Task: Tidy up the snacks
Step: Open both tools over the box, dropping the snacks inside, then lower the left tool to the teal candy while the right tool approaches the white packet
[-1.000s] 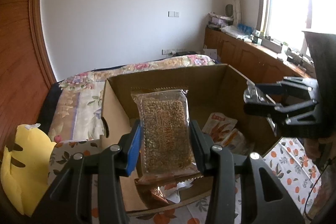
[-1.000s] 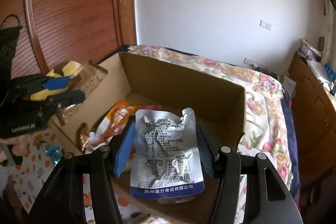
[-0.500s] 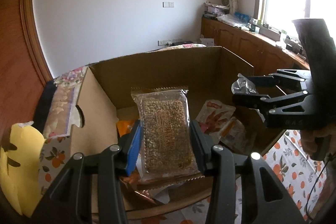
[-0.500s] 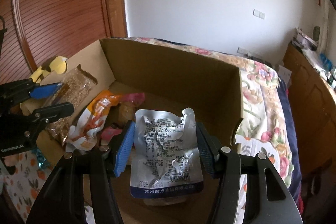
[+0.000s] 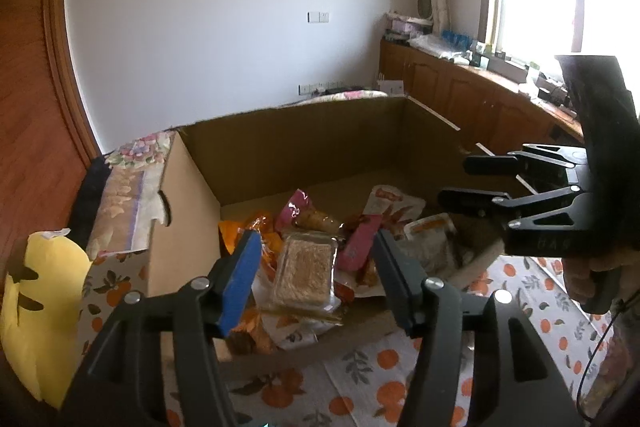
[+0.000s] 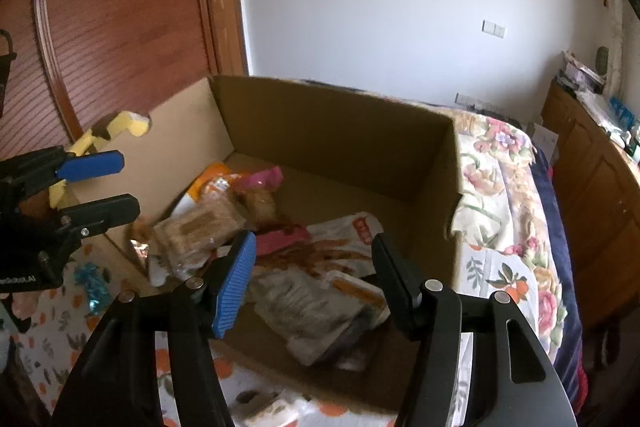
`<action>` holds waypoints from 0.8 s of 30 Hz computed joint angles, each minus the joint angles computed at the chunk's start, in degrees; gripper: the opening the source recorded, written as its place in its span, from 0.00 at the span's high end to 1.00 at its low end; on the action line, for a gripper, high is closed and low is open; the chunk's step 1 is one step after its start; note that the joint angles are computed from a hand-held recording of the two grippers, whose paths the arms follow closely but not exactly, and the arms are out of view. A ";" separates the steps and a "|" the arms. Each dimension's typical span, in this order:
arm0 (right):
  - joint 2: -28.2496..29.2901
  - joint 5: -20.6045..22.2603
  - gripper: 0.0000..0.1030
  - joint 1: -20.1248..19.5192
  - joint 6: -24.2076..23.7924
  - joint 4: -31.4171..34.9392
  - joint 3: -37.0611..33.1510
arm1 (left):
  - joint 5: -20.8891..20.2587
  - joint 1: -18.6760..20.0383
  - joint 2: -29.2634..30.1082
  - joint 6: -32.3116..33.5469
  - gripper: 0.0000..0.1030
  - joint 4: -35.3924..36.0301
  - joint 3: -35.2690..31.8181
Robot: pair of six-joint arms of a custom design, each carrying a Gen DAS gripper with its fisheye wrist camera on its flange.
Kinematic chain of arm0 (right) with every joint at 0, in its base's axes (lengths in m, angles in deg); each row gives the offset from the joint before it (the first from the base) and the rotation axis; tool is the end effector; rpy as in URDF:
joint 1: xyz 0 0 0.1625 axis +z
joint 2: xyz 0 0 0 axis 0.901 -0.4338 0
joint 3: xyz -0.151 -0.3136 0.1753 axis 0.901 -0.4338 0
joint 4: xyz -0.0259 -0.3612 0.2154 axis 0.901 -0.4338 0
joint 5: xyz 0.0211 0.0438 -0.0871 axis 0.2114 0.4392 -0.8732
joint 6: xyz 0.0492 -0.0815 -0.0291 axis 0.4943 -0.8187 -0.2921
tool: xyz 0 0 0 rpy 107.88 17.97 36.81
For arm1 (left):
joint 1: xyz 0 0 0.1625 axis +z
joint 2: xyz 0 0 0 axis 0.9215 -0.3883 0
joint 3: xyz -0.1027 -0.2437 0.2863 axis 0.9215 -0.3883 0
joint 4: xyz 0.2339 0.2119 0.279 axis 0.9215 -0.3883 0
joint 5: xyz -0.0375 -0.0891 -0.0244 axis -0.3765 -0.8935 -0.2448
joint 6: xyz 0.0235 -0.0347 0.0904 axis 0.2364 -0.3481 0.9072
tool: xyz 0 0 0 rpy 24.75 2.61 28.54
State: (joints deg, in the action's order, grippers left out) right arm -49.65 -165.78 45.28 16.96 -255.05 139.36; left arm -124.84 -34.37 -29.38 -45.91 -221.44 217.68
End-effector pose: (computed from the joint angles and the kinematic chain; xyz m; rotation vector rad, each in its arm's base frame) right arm 0.2120 -0.3850 0.2240 0.5627 -2.2275 0.9220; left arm -0.2788 -0.4052 0.1791 1.1970 2.3703 -0.7725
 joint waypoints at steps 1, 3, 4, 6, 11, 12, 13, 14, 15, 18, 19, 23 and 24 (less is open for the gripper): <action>-0.53 -0.12 0.40 0.59 0.08 -0.92 0.79 | 0.20 -0.63 -1.24 -0.32 0.42 0.45 0.75; -2.06 -0.26 0.40 2.02 0.68 -2.37 2.59 | 0.41 -1.45 -3.37 -0.61 0.42 1.08 1.96; -2.89 -0.14 0.40 2.53 0.91 -3.03 3.58 | 0.68 -1.88 -4.70 -0.87 0.42 1.49 2.77; -4.42 -0.37 0.40 4.05 2.28 -4.50 5.82 | 1.20 -2.79 -8.51 -1.65 0.41 2.66 5.12; -7.29 -0.53 0.36 6.26 4.65 -8.43 11.42 | 3.39 -5.32 -17.16 -4.54 0.41 6.51 11.40; -7.40 -0.93 0.35 6.64 5.12 -9.50 12.55 | 4.04 -5.86 -18.05 -5.41 0.41 6.91 12.41; -7.27 -1.47 0.35 7.08 5.50 -10.34 13.24 | 4.34 -6.07 -19.62 -6.53 0.41 8.00 13.59; -6.79 -1.98 0.33 7.44 5.59 -11.87 13.93 | 4.15 -6.04 -20.46 -7.19 0.41 8.70 14.14; -5.95 -2.29 0.28 7.66 5.18 -14.40 14.80 | 3.67 -5.73 -21.56 -8.12 0.40 9.66 14.81; -4.55 -2.36 0.26 7.70 5.89 -17.48 16.67 | 4.16 -5.74 -23.65 -10.44 0.40 11.97 16.41; -4.27 -2.36 0.26 7.72 6.29 -18.03 17.05 | 4.85 -5.78 -24.14 -11.01 0.41 12.47 16.97; -1.76 -2.87 0.26 7.62 7.80 -20.86 18.82 | 5.69 -5.63 -26.19 -13.00 0.41 14.60 18.85; -0.67 -3.33 0.26 7.69 7.91 -21.79 19.11 | 5.82 -5.42 -26.57 -13.38 0.40 15.03 19.24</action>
